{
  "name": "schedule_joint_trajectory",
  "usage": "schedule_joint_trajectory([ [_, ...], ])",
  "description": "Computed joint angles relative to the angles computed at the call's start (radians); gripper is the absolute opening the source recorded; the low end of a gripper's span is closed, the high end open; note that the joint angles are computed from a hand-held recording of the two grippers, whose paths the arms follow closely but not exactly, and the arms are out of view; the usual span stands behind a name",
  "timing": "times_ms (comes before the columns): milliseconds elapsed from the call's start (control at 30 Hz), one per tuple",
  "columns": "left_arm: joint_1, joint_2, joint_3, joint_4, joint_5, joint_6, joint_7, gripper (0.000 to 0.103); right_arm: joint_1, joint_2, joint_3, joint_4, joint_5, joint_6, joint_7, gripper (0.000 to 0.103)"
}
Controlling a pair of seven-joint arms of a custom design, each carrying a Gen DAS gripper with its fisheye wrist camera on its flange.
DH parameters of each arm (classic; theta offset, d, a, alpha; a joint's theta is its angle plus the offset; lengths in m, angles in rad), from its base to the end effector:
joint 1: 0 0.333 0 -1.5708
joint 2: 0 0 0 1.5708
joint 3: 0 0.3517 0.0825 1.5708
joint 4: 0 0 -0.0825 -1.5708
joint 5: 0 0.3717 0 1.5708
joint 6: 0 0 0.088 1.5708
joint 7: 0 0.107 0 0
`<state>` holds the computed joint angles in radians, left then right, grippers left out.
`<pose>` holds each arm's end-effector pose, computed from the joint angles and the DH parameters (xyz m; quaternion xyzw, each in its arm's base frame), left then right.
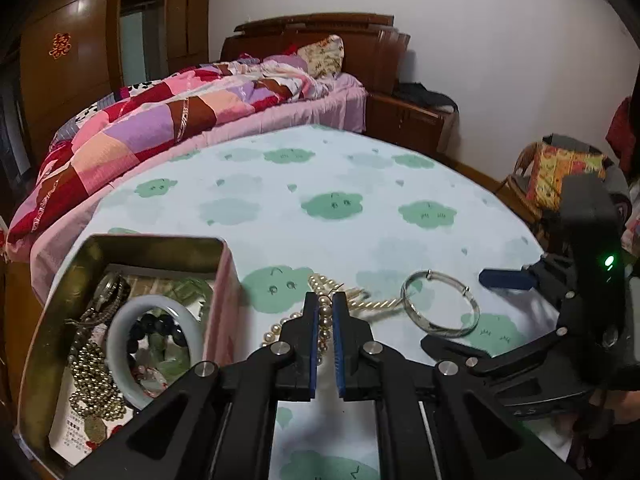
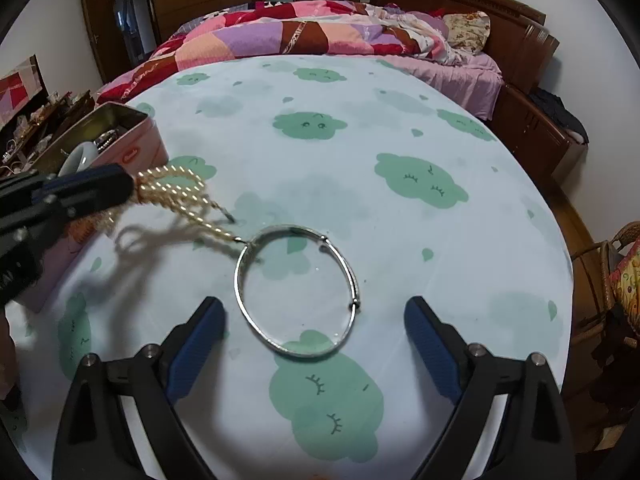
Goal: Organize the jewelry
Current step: 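Grasp the pearl necklace with the left gripper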
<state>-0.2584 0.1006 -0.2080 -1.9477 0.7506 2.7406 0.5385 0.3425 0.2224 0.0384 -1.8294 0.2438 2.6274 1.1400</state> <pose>0.5406 -0.2965 0.5434 -0.6415 0.6548 -0.3104 0.2518 0.6133 0.2370 0.5166 -0.8517 0.4325 -0.1410 0.2602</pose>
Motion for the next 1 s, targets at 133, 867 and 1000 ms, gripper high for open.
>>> schedule_joint_trajectory([
  [133, 0.001, -0.003, -0.003, -0.001, -0.007, 0.006, 0.017, 0.005, -0.006, -0.009, 0.005, -0.013, 0.021, 0.016, -0.016, 0.081],
  [867, 0.003, -0.062, -0.009, -0.032, 0.068, 0.037, -0.03, 0.005, -0.004, -0.077, 0.025, -0.126, 0.091, 0.185, -0.053, 0.01],
  [1000, 0.008, -0.063, -0.009, -0.039, 0.064, 0.036, -0.033, 0.005, -0.004, -0.069, 0.021, -0.111, 0.084, 0.161, -0.041, 0.008],
])
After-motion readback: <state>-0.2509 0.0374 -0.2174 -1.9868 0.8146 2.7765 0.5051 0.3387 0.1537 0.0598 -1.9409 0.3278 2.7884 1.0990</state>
